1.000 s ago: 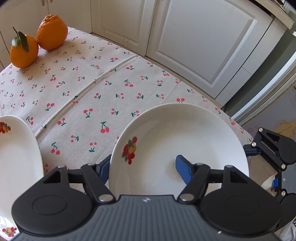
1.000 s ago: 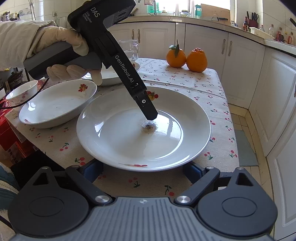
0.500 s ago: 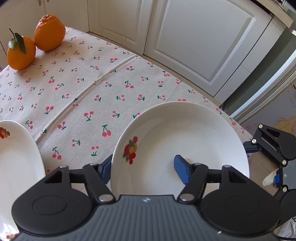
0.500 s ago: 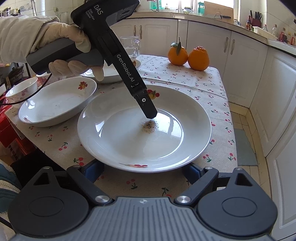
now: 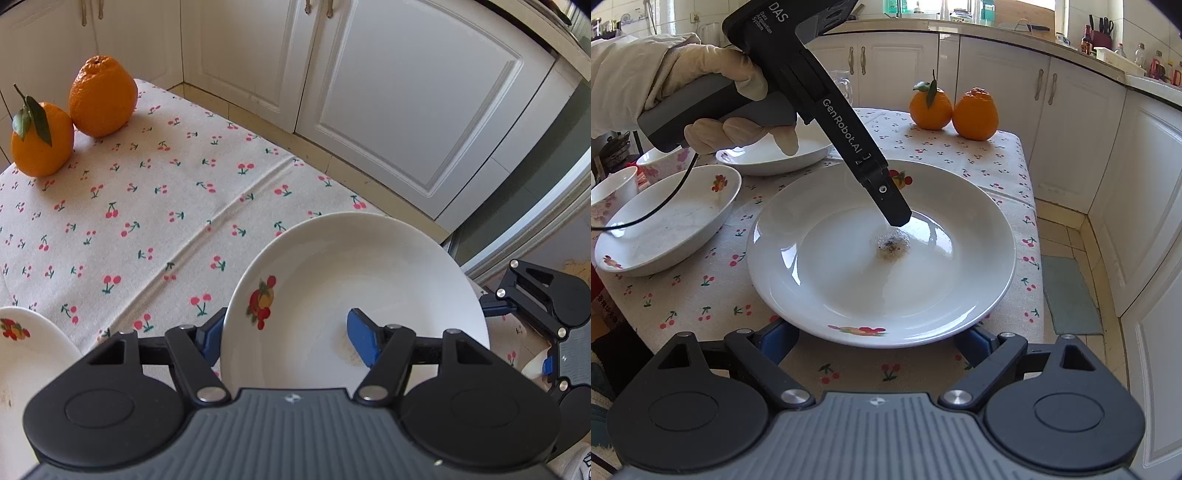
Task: Organize plates and bowls
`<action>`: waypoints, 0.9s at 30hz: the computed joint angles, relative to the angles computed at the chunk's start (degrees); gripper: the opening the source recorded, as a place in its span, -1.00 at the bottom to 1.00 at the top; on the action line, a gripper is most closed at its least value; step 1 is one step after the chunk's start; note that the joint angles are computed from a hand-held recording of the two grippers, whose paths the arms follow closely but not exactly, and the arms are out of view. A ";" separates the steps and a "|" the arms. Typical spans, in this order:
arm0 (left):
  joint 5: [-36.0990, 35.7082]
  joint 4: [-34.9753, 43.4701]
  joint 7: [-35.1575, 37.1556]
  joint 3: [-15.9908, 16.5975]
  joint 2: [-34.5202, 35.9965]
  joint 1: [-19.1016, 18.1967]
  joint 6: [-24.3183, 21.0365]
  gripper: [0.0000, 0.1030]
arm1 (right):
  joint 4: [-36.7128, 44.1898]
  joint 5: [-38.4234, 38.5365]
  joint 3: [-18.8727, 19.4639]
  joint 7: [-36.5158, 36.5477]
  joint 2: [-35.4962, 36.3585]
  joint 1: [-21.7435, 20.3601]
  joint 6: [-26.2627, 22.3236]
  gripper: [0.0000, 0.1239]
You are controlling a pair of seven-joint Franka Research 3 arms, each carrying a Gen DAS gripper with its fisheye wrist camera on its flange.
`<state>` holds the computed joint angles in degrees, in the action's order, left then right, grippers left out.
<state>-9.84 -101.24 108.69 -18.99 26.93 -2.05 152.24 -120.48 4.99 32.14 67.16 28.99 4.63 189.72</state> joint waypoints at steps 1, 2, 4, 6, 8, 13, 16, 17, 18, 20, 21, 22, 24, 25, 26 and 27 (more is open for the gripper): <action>0.07 0.74 -0.04 0.05 0.53 -0.05 0.02 0.29 | 0.45 0.05 -0.58 -0.01 0.13 0.47 -0.16 0.51; 0.24 1.53 -0.14 0.13 1.11 -0.13 -0.03 0.29 | 1.08 0.13 -1.22 -0.08 0.35 0.97 -0.41 0.51; 0.69 3.09 -0.40 0.30 2.24 -0.30 -0.22 0.29 | 2.37 0.45 -2.22 -0.34 0.88 1.76 -1.00 0.51; 1.34 4.55 -1.02 0.61 3.34 -0.54 -0.45 0.29 | 4.09 1.07 -3.77 -0.76 1.54 3.23 -1.74 0.51; 1.74 5.74 -1.46 0.67 4.34 -0.54 -0.43 0.29 | 5.17 1.75 -4.93 -1.41 1.93 4.37 -2.02 0.51; 3.09 8.66 -2.86 0.96 6.61 -0.86 -0.66 0.29 | 7.79 3.73 -6.91 -2.81 3.10 6.36 -3.04 0.51; 3.40 10.15 -3.19 0.66 7.85 -0.70 -0.44 0.29 | 8.88 5.08 -7.68 -3.42 3.58 7.11 -3.43 0.51; 3.48 10.62 -3.36 0.59 8.21 -0.68 -0.48 0.29 | 9.17 5.49 -8.28 -3.55 3.64 7.69 -3.47 0.51; 3.64 11.21 -3.53 0.58 8.60 -0.72 -0.68 0.29 | 9.48 5.88 -8.70 -3.68 3.79 8.08 -3.48 0.51; 3.79 11.83 -3.54 0.38 9.07 -0.61 -0.73 0.29 | 10.35 6.54 -8.94 -3.94 4.25 8.30 -3.91 0.51; 3.88 12.17 -3.72 0.40 9.32 -0.66 -0.80 0.29 | 10.50 6.90 -8.97 -4.10 4.32 8.32 -4.00 0.51; 4.10 12.44 -3.85 0.48 9.49 -0.75 -0.93 0.29 | 10.68 7.22 -9.10 -4.25 4.42 8.45 -4.05 0.51; 4.58 12.74 -4.24 0.74 9.74 -0.98 -0.80 0.29 | 11.23 7.81 -9.27 -4.52 4.64 8.64 -4.41 0.51; 4.72 12.86 -4.51 0.81 9.85 -1.03 -0.70 0.29 | 11.44 8.12 -9.20 -4.66 4.77 8.64 -4.47 0.51; 4.83 12.97 -4.61 0.80 9.94 -1.00 -0.59 0.29 | 11.75 8.39 -9.24 -4.78 4.92 8.73 -4.63 0.51; 4.95 13.21 -4.66 0.77 10.09 -0.97 -0.60 0.29 | 12.02 8.65 -9.43 -4.89 5.03 8.94 -4.75 0.51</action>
<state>-4.89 -88.03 104.03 -18.22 37.03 -3.02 151.64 -108.46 13.64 22.71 62.27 34.02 13.57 184.97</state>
